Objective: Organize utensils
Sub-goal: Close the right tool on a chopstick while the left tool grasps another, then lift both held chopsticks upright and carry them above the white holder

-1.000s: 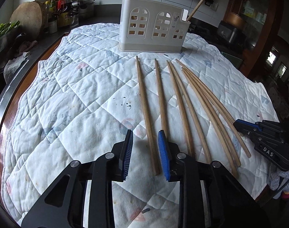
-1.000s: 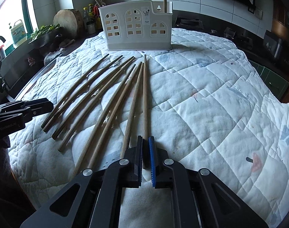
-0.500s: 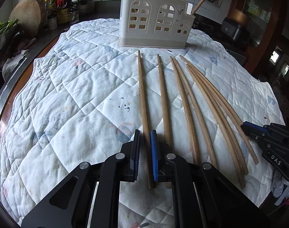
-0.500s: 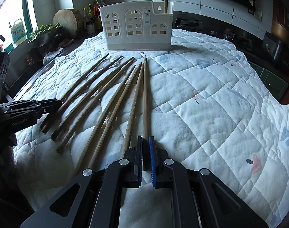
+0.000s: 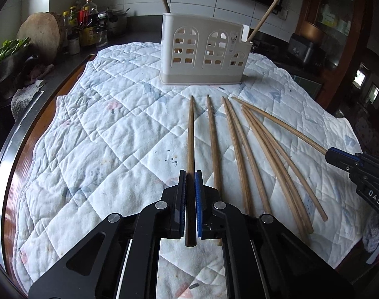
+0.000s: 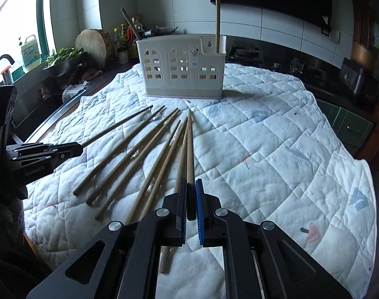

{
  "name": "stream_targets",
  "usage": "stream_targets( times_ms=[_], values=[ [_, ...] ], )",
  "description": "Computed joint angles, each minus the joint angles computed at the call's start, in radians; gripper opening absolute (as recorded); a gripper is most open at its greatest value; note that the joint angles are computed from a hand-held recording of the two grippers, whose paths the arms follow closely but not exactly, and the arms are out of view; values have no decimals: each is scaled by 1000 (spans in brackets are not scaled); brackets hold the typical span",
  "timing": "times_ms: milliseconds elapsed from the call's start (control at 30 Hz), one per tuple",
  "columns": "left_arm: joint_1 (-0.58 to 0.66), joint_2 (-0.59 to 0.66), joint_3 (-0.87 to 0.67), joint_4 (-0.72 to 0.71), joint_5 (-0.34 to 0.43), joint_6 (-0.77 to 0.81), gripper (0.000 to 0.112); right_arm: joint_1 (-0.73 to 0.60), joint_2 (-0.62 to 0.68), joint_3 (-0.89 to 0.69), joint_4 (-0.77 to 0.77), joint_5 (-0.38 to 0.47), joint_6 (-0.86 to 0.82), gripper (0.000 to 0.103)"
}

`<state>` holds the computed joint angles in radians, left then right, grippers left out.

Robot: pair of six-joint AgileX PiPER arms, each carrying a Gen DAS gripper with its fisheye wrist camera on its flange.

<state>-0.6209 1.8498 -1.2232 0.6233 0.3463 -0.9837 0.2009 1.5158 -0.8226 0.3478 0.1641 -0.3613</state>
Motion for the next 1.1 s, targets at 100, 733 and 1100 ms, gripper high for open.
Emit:
stream_targets(
  times_ms=[100, 733, 1100],
  values=[
    [-2, -29, -12, 29, 6, -15, 6, 2, -19, -49, -32, 25, 17, 7],
    [66, 5, -315, -276, 91, 446, 6, -22, 117, -572, -143, 309, 38, 7],
    [100, 98, -650, -438, 233, 678, 5, -27, 263, -991, -201, 490, 90, 7]
  ],
)
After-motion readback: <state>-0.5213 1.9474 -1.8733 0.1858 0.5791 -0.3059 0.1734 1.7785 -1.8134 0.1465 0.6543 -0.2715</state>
